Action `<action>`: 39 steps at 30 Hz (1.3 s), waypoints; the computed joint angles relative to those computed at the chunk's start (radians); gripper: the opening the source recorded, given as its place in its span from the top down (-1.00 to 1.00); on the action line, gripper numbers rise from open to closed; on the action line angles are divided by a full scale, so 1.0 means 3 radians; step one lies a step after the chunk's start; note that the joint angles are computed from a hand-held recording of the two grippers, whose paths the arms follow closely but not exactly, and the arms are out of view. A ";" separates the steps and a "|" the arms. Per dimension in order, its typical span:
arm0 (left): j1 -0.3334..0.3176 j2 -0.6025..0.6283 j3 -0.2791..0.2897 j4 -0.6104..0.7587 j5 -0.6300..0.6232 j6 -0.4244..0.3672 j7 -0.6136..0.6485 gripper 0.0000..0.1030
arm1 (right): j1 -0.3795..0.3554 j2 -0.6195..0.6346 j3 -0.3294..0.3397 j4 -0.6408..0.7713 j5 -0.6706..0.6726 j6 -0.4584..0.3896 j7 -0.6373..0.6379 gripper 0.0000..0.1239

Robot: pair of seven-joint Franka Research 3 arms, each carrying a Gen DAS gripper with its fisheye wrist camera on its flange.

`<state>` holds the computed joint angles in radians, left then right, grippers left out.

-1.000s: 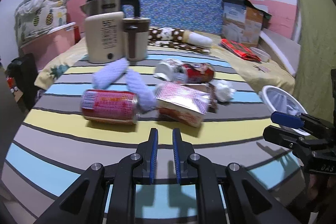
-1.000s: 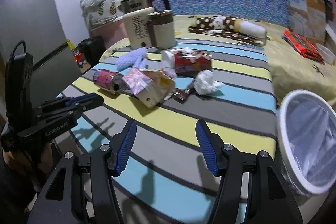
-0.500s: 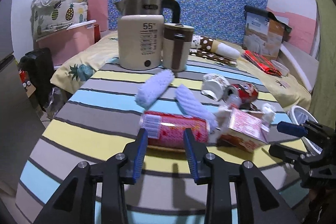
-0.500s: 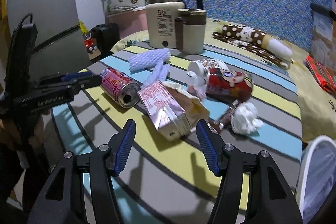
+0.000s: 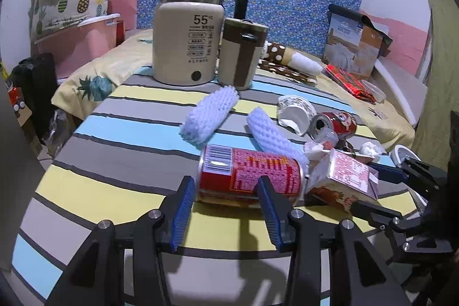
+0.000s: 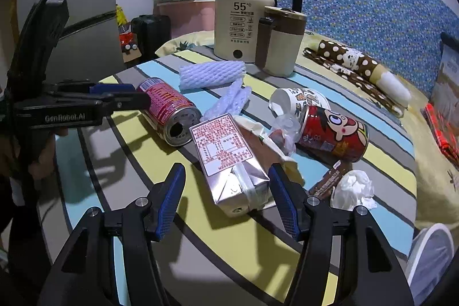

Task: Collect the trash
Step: 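Grasp the red soda can with the left tool while the right tool grasps the pink juice carton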

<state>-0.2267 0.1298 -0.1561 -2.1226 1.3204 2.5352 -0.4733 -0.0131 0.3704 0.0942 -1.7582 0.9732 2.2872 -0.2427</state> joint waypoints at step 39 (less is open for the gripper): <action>-0.0102 0.0398 0.0093 0.0454 -0.0325 0.0223 0.0846 -0.07 | -0.0284 0.0109 -0.0111 0.0181 -0.0070 -0.0367 0.0824 0.36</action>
<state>-0.2573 0.2491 -0.1283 -1.9863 1.2228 2.6021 -0.2195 -0.0985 0.4030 0.0608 -1.7040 0.9522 2.1772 0.0046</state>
